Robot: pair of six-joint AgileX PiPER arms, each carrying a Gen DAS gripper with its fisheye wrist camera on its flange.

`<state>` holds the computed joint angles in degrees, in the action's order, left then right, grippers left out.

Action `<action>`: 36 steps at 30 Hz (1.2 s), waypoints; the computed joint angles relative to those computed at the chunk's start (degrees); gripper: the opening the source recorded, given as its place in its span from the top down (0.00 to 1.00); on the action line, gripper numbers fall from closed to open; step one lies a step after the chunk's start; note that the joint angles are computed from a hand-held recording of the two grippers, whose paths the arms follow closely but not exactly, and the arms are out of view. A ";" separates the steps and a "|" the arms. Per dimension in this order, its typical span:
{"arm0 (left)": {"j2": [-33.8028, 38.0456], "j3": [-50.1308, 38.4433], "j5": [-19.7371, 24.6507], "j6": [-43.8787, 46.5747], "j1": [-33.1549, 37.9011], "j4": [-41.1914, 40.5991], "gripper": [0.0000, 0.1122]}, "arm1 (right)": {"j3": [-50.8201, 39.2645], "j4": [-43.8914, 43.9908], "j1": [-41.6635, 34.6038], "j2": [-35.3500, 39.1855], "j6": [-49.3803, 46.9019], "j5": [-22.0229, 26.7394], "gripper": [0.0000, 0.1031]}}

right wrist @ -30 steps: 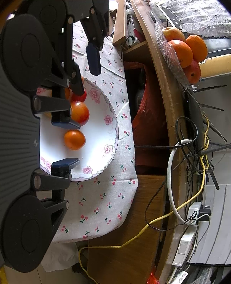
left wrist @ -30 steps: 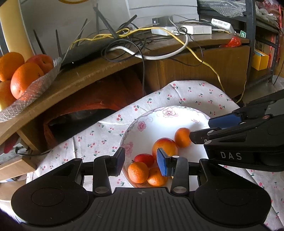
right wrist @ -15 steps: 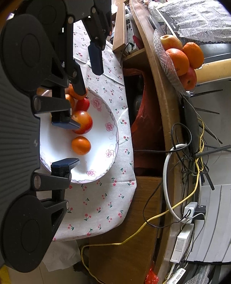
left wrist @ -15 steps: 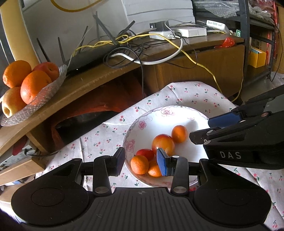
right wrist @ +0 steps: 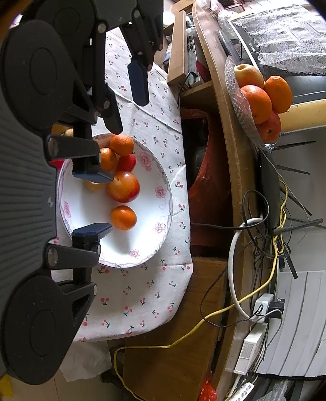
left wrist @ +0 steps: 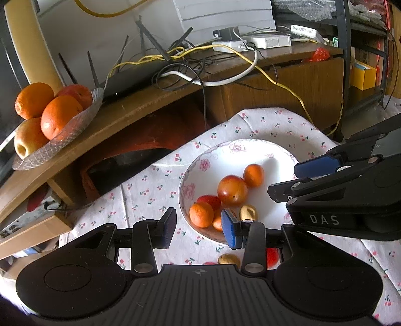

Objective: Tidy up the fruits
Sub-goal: 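Lift both open tools from the bowl toward the remaining tomatoes and potatoes, then grasp the small red tomato with the right tool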

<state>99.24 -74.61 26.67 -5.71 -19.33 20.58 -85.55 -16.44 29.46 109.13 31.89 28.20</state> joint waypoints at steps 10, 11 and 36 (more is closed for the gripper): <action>-2.30 2.88 1.27 -0.28 -0.13 0.22 0.58 | 1.60 -0.40 1.72 -1.28 0.73 1.10 0.66; -2.44 3.05 1.43 -0.31 -0.17 0.31 0.58 | 1.70 -0.38 1.87 -1.35 0.69 1.24 0.66; -4.90 7.64 5.36 3.83 1.62 -5.99 0.63 | 3.54 3.14 4.98 -1.28 -1.92 3.77 0.66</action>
<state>94.34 -66.97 32.03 -1.89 -17.71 14.59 -82.01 -13.30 34.45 107.85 29.97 31.97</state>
